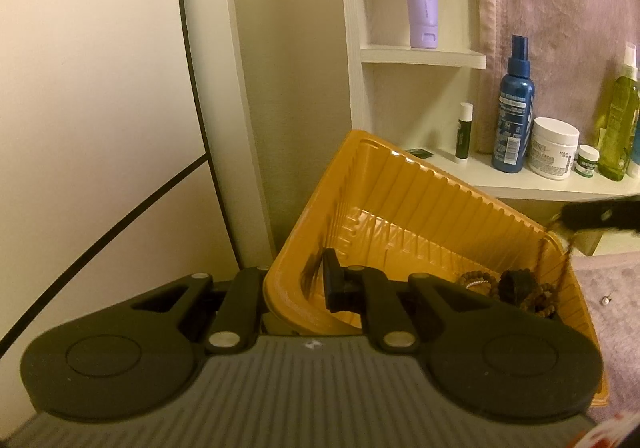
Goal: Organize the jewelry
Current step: 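Open the right gripper to drop the pendant into the tray, then move the right gripper back and grasp the pearl earring piece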
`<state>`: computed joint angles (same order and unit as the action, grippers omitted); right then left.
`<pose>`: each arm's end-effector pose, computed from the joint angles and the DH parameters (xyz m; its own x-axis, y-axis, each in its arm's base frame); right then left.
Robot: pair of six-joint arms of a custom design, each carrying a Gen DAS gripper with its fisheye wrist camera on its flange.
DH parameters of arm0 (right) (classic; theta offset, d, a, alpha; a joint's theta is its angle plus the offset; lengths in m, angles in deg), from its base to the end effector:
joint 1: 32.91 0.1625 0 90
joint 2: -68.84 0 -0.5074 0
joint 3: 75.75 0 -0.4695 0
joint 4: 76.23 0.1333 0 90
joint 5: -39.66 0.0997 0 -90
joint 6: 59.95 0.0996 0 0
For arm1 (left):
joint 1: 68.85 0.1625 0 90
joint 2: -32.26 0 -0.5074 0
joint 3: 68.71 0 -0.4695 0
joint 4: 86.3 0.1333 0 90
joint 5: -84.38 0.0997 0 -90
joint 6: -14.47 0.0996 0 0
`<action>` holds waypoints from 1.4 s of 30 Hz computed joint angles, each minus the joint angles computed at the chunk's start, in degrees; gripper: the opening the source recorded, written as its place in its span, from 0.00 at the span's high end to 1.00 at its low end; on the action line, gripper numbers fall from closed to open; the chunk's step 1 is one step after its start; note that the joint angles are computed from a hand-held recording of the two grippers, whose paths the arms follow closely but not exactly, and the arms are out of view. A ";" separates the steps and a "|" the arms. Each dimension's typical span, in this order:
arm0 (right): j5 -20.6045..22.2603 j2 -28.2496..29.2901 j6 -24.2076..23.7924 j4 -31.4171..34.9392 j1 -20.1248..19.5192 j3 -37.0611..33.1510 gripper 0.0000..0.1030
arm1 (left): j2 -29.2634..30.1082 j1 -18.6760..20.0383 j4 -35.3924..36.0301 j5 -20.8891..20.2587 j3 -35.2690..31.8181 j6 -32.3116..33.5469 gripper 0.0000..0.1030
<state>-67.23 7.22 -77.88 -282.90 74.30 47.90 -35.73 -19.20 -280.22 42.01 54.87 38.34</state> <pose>0.2763 -0.5392 0.2204 -0.8836 -0.2242 0.4110 -0.4659 0.5085 -0.7242 -0.2126 -0.5698 0.2754 -0.6222 0.2194 -0.7515 0.7461 0.4570 -0.4843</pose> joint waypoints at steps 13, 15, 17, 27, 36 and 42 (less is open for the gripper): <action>-2.49 2.52 1.21 4.61 -0.65 -1.82 0.85 | -0.01 0.03 0.05 -0.10 -0.08 -0.20 0.89; -2.30 2.17 0.89 3.84 -0.77 -1.34 0.70 | -0.03 0.01 0.11 0.00 -0.07 -0.20 0.89; -2.28 1.75 0.82 2.48 -0.75 -0.62 0.58 | -0.06 0.02 0.16 -0.01 -0.07 -0.21 0.89; -6.84 -3.76 3.31 -4.38 -2.45 6.16 0.58 | 0.05 0.08 0.16 0.06 -0.19 -0.27 0.89; -13.41 -7.72 4.24 -5.59 -4.66 11.46 0.58 | 0.35 0.06 -0.05 0.38 -0.33 0.00 0.89; -15.68 -7.15 2.81 -5.44 -5.44 12.16 0.58 | 0.36 0.07 -0.06 0.44 -0.37 0.19 0.89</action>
<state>-82.91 0.08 -75.07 -288.35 68.86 60.06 -35.37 -19.13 -280.28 42.46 54.50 38.53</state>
